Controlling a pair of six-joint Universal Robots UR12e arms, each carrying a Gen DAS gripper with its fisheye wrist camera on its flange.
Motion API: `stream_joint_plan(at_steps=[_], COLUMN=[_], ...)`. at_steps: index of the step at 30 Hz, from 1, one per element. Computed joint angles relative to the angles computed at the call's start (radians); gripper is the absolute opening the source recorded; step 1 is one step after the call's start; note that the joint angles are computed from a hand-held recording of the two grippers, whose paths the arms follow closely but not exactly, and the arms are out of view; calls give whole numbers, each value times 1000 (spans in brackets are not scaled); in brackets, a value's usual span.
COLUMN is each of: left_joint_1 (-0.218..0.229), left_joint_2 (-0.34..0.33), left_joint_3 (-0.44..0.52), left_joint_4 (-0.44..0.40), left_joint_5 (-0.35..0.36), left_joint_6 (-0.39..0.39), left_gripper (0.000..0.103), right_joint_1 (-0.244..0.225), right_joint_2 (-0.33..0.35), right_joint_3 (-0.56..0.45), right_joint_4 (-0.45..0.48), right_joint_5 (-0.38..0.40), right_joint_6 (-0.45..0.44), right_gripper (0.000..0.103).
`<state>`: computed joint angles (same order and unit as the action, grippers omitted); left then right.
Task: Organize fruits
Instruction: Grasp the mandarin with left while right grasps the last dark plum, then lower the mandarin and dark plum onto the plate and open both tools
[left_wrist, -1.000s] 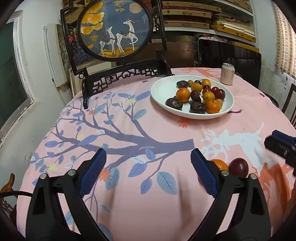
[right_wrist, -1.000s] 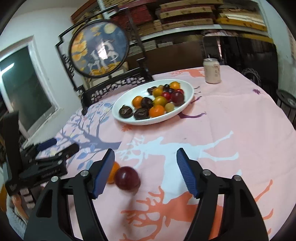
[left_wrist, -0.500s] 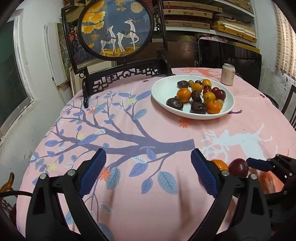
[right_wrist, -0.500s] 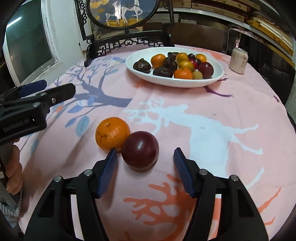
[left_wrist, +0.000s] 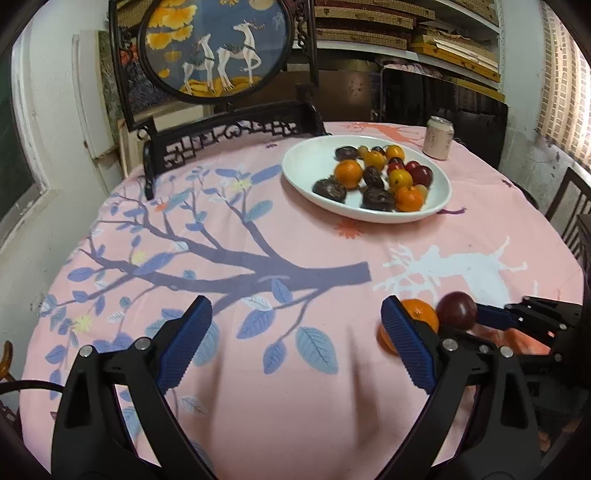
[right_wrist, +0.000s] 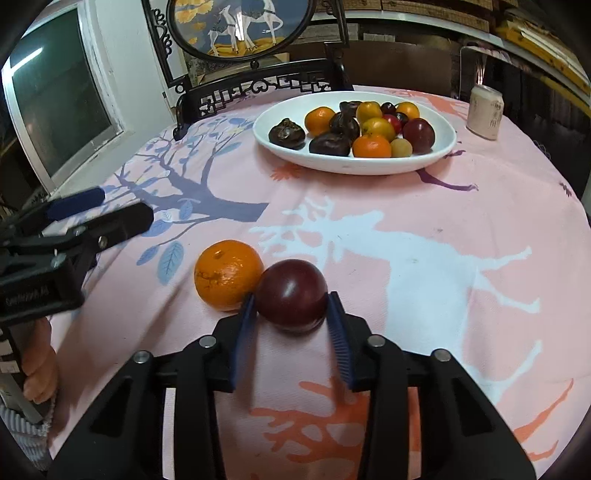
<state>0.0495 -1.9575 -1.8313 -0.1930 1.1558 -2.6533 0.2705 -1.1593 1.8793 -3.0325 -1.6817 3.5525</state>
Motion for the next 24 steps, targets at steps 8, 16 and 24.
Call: stream_joint_plan(at_steps=[8, 16, 24], left_joint_1=[12, -36, -47], left_joint_2=[26, 3, -1], left_joint_3=[-25, 16, 19], left_joint_4=[-115, -242, -291], left_joint_5=[-122, -90, -112], left_joint_6=[149, 261, 321], left_gripper=[95, 61, 46], right_joint_1=[-13, -24, -24], right_joint_2=[-39, -55, -56], right_joint_3=[59, 86, 89], right_joint_4=[-84, -144, -150], right_joint_5=[-80, -104, -104], right_joint_6=[121, 161, 166], right_gripper=[38, 38, 38])
